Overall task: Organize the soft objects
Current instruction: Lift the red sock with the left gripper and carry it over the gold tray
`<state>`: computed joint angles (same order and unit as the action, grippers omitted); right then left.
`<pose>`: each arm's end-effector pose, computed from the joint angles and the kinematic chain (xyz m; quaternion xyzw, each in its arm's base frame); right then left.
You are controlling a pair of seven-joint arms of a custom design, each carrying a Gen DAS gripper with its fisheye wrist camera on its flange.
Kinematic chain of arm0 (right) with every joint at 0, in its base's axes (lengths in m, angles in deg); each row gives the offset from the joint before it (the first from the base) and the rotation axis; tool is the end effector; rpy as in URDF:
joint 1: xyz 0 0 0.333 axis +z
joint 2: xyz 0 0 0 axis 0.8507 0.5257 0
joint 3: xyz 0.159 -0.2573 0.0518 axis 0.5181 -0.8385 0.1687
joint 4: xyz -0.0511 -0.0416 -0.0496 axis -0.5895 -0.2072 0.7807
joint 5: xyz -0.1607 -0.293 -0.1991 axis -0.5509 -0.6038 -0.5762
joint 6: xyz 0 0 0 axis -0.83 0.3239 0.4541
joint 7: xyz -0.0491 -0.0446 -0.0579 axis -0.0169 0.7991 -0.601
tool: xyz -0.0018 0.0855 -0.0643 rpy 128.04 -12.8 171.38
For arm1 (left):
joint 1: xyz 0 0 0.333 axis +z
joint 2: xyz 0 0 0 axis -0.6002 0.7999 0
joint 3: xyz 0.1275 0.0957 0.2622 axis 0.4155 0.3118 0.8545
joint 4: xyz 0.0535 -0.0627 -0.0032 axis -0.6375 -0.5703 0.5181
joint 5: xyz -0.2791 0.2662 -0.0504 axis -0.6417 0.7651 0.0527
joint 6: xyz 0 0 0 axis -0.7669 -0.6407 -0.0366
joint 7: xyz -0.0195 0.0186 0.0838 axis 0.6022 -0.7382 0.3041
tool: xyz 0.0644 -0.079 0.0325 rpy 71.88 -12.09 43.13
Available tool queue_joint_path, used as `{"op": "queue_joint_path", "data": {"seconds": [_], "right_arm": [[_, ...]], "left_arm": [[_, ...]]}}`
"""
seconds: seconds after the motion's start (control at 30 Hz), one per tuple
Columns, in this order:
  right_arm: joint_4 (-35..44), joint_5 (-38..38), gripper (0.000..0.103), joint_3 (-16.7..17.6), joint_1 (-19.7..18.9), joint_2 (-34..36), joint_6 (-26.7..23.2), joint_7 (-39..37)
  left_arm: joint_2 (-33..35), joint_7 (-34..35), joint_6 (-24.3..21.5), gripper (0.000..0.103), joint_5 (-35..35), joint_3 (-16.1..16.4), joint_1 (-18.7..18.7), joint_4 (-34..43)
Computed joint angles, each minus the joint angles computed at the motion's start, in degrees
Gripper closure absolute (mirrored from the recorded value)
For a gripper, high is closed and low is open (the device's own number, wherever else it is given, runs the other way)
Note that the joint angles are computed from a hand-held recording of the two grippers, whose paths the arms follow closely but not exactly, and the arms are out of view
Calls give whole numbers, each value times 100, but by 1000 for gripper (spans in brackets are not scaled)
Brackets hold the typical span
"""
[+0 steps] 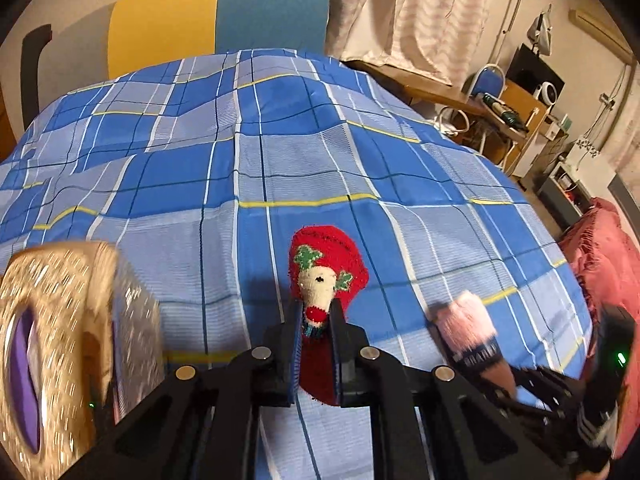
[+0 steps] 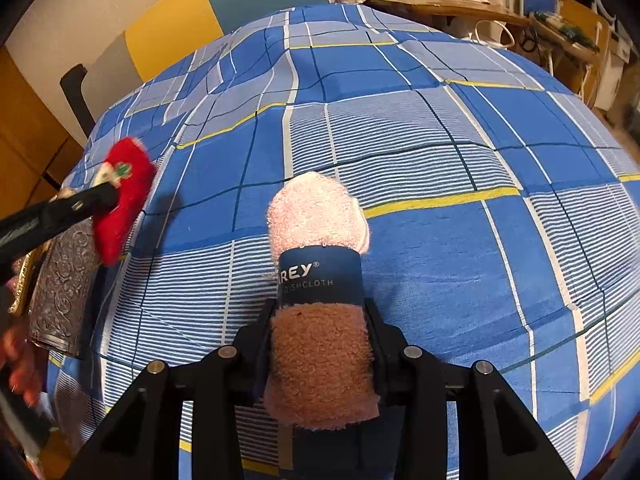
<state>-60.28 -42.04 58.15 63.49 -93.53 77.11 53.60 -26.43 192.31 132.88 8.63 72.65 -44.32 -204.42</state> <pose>0.4746 0.0952 0.4203 -0.5447 0.7979 -0.1207 0.2283 0.5757 -0.1986 0.4690 -0.5158 0.7946 -0.3060 0.0941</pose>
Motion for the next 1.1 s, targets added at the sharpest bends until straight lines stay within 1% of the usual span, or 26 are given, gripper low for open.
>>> {"op": "queue_joint_path", "data": {"seconds": [0.07,0.1,0.17,0.3,0.4,0.47,0.6,0.8,0.9,1.0,1.1], "right_arm": [[7,-210,61,89,-72,-4,-28,140],[17,-292,61,110,-90,0,-42,180],[29,-504,62,172,-147,-1,-63,339],[43,-903,65,240,-207,-27,-102,577],[9,-935,66,220,-184,-86,-33,673],[-12,-1048,66,275,-213,-135,1,778],[-22,-1235,66,379,-231,-192,68,924],[33,-1636,66,576,-252,-189,127,1122],[54,-1711,66,579,-189,-164,151,1143],[46,-1747,66,578,-138,-152,246,1151],[58,-1781,66,599,-109,-134,271,1157]], "left_arm": [[-235,231,33,93,-283,-4,26,-235],[-423,462,47,93,-530,15,29,-408],[-683,780,51,93,-856,121,-43,-629],[-1303,1535,-75,93,-1624,486,-286,-1086],[-1659,1881,-167,93,-1946,752,-457,-1341],[-1938,2136,-225,92,-2149,947,-552,-1542],[-2288,2381,-299,93,-2267,1223,-656,-1809],[-2692,2513,-485,92,-2318,1585,-622,-2097],[-2876,2580,-572,93,-2331,1772,-551,-2195],[-3060,2661,-566,93,-2334,1951,-455,-2289],[-3139,2613,-525,92,-2250,2128,-269,-2327]]}}
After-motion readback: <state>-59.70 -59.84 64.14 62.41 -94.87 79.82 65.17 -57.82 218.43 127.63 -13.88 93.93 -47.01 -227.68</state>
